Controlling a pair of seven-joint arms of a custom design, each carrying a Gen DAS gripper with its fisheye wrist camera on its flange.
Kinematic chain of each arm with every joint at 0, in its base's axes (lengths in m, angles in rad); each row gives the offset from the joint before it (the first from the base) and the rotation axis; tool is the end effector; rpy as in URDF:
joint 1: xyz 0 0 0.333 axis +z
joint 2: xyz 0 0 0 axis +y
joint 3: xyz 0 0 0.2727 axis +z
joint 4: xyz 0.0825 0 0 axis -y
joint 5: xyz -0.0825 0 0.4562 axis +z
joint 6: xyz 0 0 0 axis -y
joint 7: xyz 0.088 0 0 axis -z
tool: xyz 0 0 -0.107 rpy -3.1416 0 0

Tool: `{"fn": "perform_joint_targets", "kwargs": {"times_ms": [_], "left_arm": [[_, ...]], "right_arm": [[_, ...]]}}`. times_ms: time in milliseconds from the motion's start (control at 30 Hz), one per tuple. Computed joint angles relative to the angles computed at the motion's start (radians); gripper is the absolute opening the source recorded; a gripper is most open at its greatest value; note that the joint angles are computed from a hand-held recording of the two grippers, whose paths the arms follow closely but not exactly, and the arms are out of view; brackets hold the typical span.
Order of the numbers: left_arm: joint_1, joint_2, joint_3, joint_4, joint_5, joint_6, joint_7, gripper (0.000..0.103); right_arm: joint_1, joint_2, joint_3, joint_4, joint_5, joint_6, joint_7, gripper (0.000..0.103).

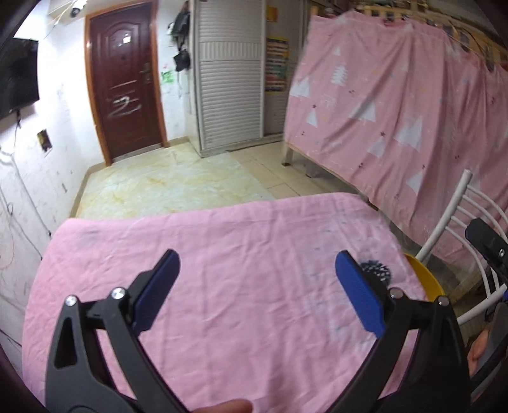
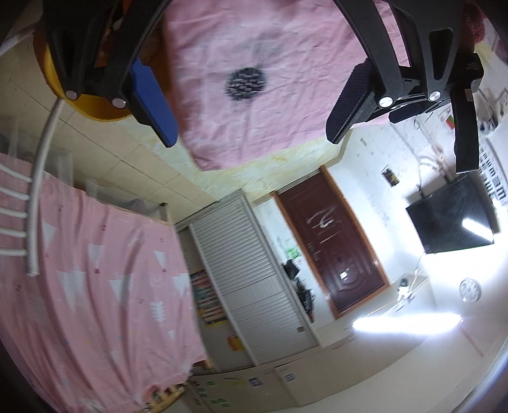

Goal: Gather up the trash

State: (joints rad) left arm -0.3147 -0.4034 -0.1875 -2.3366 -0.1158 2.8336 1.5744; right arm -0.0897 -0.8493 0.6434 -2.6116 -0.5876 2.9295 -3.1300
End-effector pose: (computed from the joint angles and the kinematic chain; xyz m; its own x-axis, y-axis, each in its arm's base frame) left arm 0.4946 -0.2718 0.5301 -0.4330 -0.9008 0.0320 -0.5746 0.2485 -0.7798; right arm 0.3928 0.2894 0.5079 -0.1260 -0.9065 -0.4030 -0.3353 0.4213 -0.8427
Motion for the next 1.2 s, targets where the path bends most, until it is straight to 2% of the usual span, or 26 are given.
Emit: {"fn": "perform_joint_targets", "kwargs": {"times_ms": [333, 400, 600, 700, 1000, 1200], "left_arm": [[0.077, -0.097, 0.023, -0.114, 0.035, 0.070, -0.072, 0.094], [0.077, -0.111, 0.042, -0.132, 0.031, 0.073, -0.066, 0.095], [0.145, -0.129, 0.014, -0.172, 0.075, 0.125, -0.126, 0.095], [0.155, -0.132, 0.024, -0.187, 0.083, 0.150, -0.144, 0.095], [0.158, -0.110, 0.042, -0.191, 0.093, 0.190, -0.157, 0.095], [0.144, -0.097, 0.051, -0.188, 0.092, 0.198, -0.140, 0.095]], "right_arm": [[-0.086, 0.241, 0.099, 0.235, -0.126, -0.010, -0.020, 0.088], [-0.099, 0.301, 0.124, 0.294, -0.175, -0.036, -0.029, 0.088], [-0.111, 0.449, 0.170, 0.422, -0.323, -0.097, -0.020, 0.089], [-0.100, 0.523, 0.180, 0.477, -0.393, -0.134, -0.016, 0.091], [-0.008, 0.661, 0.127, 0.559, -0.491, -0.206, -0.038, 0.092], [0.064, 0.675, 0.060, 0.549, -0.514, -0.217, -0.022, 0.092]]}}
